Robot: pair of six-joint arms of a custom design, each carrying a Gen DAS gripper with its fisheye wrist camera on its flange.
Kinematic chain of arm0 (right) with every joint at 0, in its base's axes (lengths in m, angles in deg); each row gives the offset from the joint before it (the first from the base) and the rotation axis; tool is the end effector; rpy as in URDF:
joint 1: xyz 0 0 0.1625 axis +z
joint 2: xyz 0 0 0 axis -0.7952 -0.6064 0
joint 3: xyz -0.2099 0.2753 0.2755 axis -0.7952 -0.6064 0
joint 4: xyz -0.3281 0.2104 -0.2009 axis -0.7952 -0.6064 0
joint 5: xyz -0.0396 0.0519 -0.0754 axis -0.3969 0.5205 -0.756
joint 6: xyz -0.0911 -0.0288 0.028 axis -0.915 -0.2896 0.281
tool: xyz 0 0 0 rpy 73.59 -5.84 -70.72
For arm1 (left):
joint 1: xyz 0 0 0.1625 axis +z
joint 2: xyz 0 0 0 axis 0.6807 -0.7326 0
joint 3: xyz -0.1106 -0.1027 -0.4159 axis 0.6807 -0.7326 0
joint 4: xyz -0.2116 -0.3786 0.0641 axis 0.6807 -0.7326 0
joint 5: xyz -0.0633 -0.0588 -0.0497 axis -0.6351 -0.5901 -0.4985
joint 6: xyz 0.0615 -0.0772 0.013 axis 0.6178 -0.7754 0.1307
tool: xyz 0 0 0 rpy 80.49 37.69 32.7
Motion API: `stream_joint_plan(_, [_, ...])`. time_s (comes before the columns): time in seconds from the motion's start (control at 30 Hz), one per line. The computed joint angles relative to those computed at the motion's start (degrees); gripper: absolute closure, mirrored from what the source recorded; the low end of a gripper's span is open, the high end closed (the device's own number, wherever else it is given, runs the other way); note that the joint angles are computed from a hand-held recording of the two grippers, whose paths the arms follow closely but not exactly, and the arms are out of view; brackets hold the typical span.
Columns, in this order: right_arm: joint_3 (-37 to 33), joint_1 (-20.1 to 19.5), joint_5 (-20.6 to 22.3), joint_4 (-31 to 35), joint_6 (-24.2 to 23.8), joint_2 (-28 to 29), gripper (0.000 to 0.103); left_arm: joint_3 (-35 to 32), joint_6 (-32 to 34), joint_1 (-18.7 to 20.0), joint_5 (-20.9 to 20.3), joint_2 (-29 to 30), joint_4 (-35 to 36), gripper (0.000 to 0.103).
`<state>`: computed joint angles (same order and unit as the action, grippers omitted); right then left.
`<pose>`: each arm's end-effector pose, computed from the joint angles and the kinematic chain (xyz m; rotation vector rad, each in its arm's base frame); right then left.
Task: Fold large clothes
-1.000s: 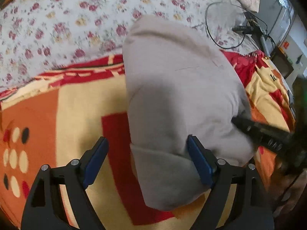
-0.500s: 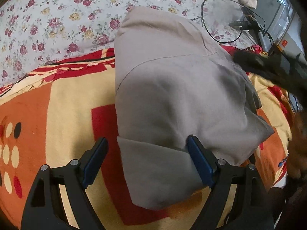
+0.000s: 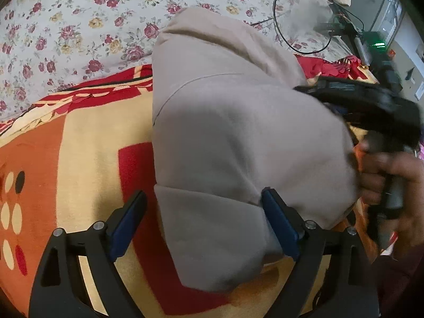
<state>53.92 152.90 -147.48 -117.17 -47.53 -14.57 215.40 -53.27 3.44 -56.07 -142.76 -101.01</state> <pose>0.1768 -0.5266 0.1025 0.1159 -2.5356 0.6897 -0.1404 -0.4377 0.1342 0.2748 2.4634 -0.5634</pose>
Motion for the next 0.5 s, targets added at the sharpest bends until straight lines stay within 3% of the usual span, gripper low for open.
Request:
stream_joint_plan(0.2, [7.23, 4.79, 1.05, -5.08, -3.61, -6.3, 0.045, 0.31, -1.28, -0.15, 0.09, -0.25, 0.27, 0.013])
stream_joint_plan(0.3, [10.1, 6.53, -1.07, -5.23, -5.19, -6.4, 0.045, 0.46, -1.56, -0.58, 0.82, -0.31, 0.95, 0.013])
stream_joint_plan(0.4, [10.09, 6.12, -7.28, -5.36, -7.63, -2.37, 0.047, 0.31, -2.87, -0.69, 0.9, -0.29, 2.29, 0.013])
stream_joint_plan(0.5, [11.27, 4.63, -4.92, -4.24, -5.45, -3.64, 0.046, 0.75, -3.56, -0.95, 0.77, -0.74, 2.3, 0.013])
